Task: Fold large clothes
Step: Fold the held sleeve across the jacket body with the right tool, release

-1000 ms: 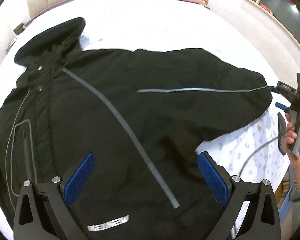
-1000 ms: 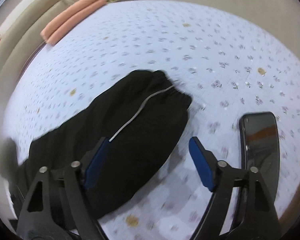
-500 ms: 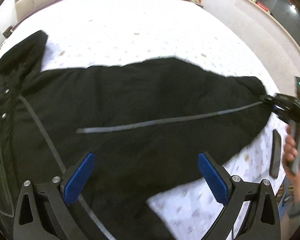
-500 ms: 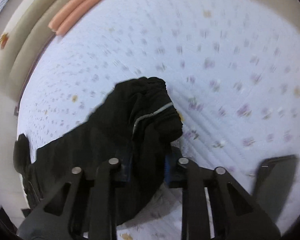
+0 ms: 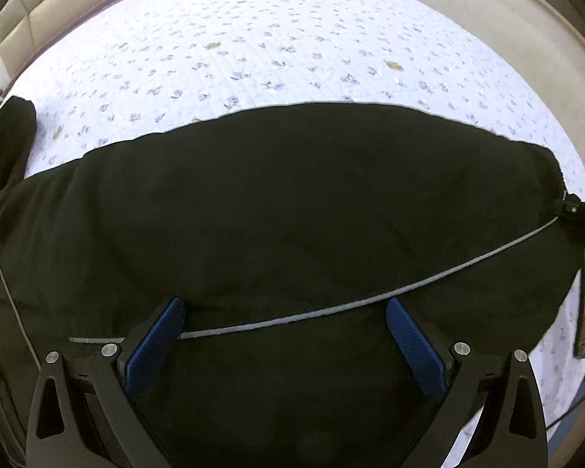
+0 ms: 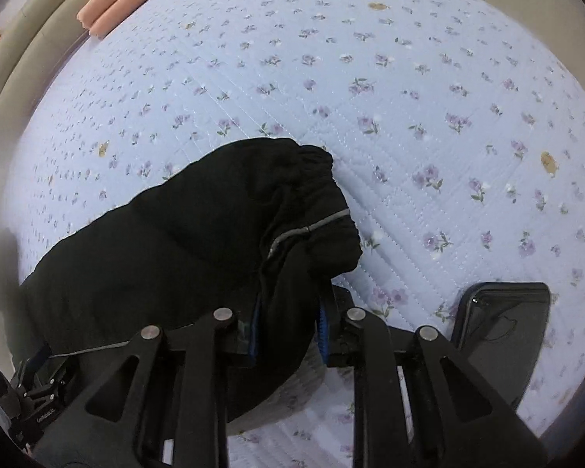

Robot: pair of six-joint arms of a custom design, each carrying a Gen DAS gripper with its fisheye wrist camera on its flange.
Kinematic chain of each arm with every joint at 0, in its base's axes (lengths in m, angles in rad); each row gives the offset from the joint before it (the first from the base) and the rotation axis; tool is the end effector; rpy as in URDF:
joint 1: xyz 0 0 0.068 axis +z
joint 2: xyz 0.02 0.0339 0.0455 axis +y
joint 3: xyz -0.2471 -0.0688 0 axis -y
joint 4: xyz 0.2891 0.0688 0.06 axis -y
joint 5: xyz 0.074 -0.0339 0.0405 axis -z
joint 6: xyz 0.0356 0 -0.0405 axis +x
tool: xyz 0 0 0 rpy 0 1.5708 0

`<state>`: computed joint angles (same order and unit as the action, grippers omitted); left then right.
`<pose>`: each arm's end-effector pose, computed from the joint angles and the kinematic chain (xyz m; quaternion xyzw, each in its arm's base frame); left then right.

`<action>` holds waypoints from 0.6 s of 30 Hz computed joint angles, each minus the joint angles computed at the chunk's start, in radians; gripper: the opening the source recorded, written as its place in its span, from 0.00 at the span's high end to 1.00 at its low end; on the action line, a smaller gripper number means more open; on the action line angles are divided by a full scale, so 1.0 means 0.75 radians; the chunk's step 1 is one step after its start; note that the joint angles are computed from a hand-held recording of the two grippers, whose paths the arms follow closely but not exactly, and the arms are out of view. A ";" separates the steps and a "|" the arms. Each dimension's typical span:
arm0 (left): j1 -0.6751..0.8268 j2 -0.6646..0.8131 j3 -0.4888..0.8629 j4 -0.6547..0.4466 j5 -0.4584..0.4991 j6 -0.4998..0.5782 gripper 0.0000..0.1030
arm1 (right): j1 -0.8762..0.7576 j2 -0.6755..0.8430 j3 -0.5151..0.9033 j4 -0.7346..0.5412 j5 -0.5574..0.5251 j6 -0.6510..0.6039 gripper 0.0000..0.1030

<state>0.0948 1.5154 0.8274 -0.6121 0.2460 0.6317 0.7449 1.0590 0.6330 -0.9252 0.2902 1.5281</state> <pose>0.2963 0.0195 0.1184 0.2768 0.9438 -0.0661 0.1684 0.1617 0.1353 0.1586 0.3900 0.9030 0.0379 0.1760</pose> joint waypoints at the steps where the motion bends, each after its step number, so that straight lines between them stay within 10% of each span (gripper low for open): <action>1: 0.031 -0.015 0.016 -0.038 0.024 0.021 0.00 | 0.026 0.035 0.065 -0.053 0.027 -0.003 0.82; 18: 0.865 0.198 0.619 -0.533 0.218 0.594 0.00 | 0.409 1.041 1.472 -0.223 0.240 -0.297 0.88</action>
<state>0.7437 1.6636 1.2917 -1.0119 0.4092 1.0769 1.0517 1.8395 1.7368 -1.0926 0.4703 1.3050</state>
